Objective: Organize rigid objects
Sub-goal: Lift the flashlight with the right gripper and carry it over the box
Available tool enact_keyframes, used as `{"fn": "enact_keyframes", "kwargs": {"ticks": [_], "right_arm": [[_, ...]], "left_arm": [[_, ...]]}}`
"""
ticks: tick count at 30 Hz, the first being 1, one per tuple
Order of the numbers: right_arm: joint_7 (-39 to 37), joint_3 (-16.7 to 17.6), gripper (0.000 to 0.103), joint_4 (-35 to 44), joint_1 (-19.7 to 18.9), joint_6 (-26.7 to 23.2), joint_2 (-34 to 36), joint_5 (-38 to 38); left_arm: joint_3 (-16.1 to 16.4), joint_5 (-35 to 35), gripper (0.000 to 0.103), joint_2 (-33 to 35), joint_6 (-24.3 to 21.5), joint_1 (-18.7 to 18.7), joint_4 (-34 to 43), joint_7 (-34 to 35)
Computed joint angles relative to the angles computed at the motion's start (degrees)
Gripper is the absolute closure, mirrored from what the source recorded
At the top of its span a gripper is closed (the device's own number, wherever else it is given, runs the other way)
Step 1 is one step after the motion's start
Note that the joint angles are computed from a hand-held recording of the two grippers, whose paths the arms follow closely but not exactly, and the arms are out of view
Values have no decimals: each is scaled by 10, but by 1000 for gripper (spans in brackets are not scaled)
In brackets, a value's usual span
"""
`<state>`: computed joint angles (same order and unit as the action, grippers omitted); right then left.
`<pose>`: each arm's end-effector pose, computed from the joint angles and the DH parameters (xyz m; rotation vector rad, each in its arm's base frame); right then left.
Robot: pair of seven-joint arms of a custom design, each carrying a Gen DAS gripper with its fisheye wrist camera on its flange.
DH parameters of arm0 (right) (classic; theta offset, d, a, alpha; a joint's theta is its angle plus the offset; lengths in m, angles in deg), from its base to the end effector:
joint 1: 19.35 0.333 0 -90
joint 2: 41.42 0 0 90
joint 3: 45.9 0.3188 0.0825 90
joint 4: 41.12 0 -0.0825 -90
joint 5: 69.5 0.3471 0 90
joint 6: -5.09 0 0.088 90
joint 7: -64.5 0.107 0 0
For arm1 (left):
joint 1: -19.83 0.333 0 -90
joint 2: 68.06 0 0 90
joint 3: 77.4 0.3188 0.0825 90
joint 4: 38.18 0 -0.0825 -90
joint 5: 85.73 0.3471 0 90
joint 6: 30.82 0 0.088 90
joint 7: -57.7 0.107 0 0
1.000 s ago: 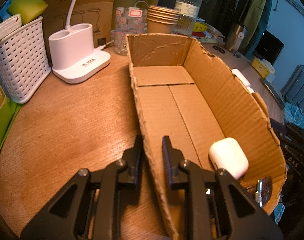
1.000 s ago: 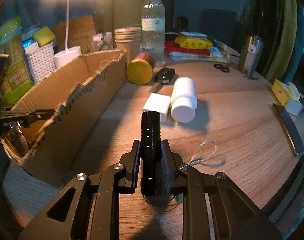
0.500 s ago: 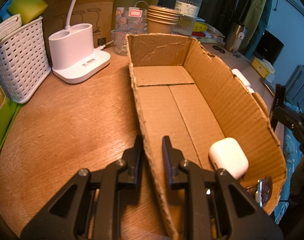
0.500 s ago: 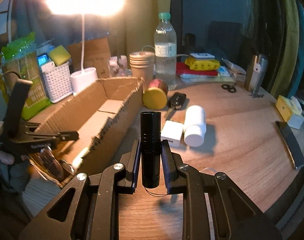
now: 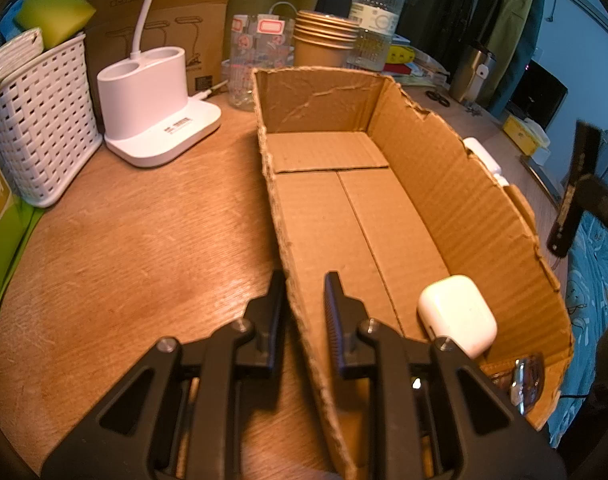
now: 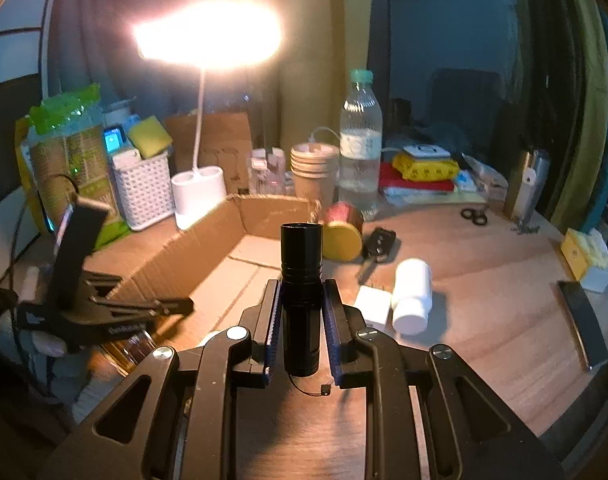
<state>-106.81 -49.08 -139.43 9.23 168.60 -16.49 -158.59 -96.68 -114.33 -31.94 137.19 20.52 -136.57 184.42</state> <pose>0.5633 0.3326 0.3959 -1.7000 1.4817 -0.8705 0.6712 -0.1505 0.3240 -1.5514 2.2956 -0.9624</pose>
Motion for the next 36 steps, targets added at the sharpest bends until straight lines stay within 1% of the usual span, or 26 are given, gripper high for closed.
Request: {"fn": "enact_keyframes", "kwargs": {"ticks": [8, 13, 18, 23, 31, 36], "right_arm": [[-2, 2, 81, 32, 7, 11, 9, -23], [-21, 3, 81, 57, 11, 26, 27, -15], [-74, -5, 81, 80, 20, 45, 53, 31], [-132, -18, 81, 94, 29, 59, 77, 99], [-213, -39, 81, 101, 43, 71, 102, 197], [-259, -53, 81, 100, 55, 70, 111, 255]], "left_arm": [[0, 1, 82, 0, 0, 0, 0, -1], [-1, 1, 82, 0, 0, 1, 0, -1], [-1, 1, 82, 0, 0, 1, 0, -1], [-1, 1, 82, 0, 0, 1, 0, -1], [-1, 1, 82, 0, 0, 1, 0, -1], [-1, 1, 82, 0, 0, 1, 0, -1]]}}
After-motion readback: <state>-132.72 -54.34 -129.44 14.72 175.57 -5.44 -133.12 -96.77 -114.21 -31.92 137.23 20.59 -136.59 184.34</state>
